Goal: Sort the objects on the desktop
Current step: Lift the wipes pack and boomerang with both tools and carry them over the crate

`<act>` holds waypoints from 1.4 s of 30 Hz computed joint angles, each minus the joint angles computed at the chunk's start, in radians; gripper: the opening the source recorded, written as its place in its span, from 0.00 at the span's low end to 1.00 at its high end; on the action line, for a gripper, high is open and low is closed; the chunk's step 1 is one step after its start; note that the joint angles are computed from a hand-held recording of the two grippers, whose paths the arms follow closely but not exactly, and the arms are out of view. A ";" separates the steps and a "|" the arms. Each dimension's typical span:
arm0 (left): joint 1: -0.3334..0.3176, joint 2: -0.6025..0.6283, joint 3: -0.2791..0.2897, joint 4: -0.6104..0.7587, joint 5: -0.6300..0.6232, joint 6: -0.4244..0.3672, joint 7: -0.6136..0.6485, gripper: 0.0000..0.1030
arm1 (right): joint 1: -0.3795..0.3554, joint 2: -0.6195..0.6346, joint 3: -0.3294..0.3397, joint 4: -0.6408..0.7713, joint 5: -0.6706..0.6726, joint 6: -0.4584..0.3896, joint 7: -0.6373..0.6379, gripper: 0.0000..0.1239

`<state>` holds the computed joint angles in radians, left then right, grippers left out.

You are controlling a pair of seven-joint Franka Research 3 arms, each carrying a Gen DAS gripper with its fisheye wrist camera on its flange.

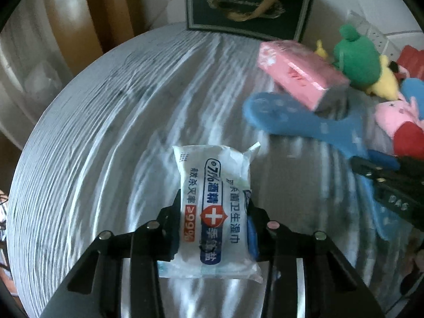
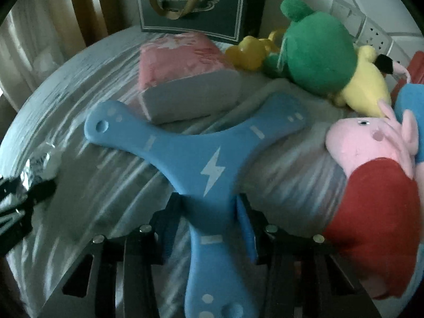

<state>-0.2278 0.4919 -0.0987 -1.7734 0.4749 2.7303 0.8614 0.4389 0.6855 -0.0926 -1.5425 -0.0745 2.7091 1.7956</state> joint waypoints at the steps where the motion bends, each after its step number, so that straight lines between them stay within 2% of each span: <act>1: -0.011 -0.016 0.006 -0.015 0.016 0.008 -0.009 0.37 | 0.004 -0.018 0.001 -0.028 0.003 0.016 0.008 0.32; 7: -0.020 -0.113 0.003 -0.094 0.052 0.062 -0.034 0.37 | 0.077 -0.199 -0.051 -0.255 -0.059 0.124 0.103 0.32; 9: -0.024 -0.164 -0.001 -0.140 0.069 0.084 -0.050 0.37 | 0.110 -0.279 -0.081 -0.341 -0.115 0.157 0.155 0.32; 13: -0.034 -0.268 0.000 -0.226 0.135 0.119 -0.109 0.37 | 0.152 -0.377 -0.120 -0.425 -0.253 0.189 0.283 0.32; 17: -0.033 -0.381 -0.018 -0.294 0.225 0.134 -0.188 0.37 | 0.247 -0.527 -0.215 -0.538 -0.557 0.206 0.548 0.32; 19: -0.025 -0.432 -0.039 -0.318 0.266 0.132 -0.226 0.37 | 0.268 -0.607 -0.233 -0.579 -0.730 0.188 0.693 0.32; 23: -0.010 -0.536 -0.096 -0.360 0.343 0.105 -0.312 0.37 | 0.232 -0.774 -0.191 -0.663 -1.000 0.145 0.914 0.32; 26: 0.002 -0.605 -0.145 -0.383 0.401 0.086 -0.401 0.37 | 0.177 -0.910 -0.136 -0.740 -1.128 0.114 1.005 0.32; 29: 0.006 -0.663 -0.202 -0.398 0.455 0.050 -0.492 0.37 | 0.117 -1.034 -0.089 -0.821 -1.200 0.110 1.049 0.32; 32: -0.009 -0.704 -0.251 -0.404 0.474 -0.001 -0.550 0.37 | 0.065 -1.138 -0.063 -0.890 -1.214 0.124 1.038 0.32; 36: -0.033 -0.757 -0.290 -0.417 0.480 -0.035 -0.598 0.37 | 0.004 -1.276 -0.009 -0.965 -1.216 0.100 1.001 0.32; 40: -0.042 -0.812 -0.316 -0.423 0.496 -0.015 -0.607 0.37 | -0.043 -1.420 0.067 -1.020 -1.174 0.042 0.970 0.32; 42: -0.040 -0.826 -0.320 -0.419 0.506 0.029 -0.600 0.37 | -0.072 -1.485 0.107 -1.041 -1.150 0.008 0.964 0.32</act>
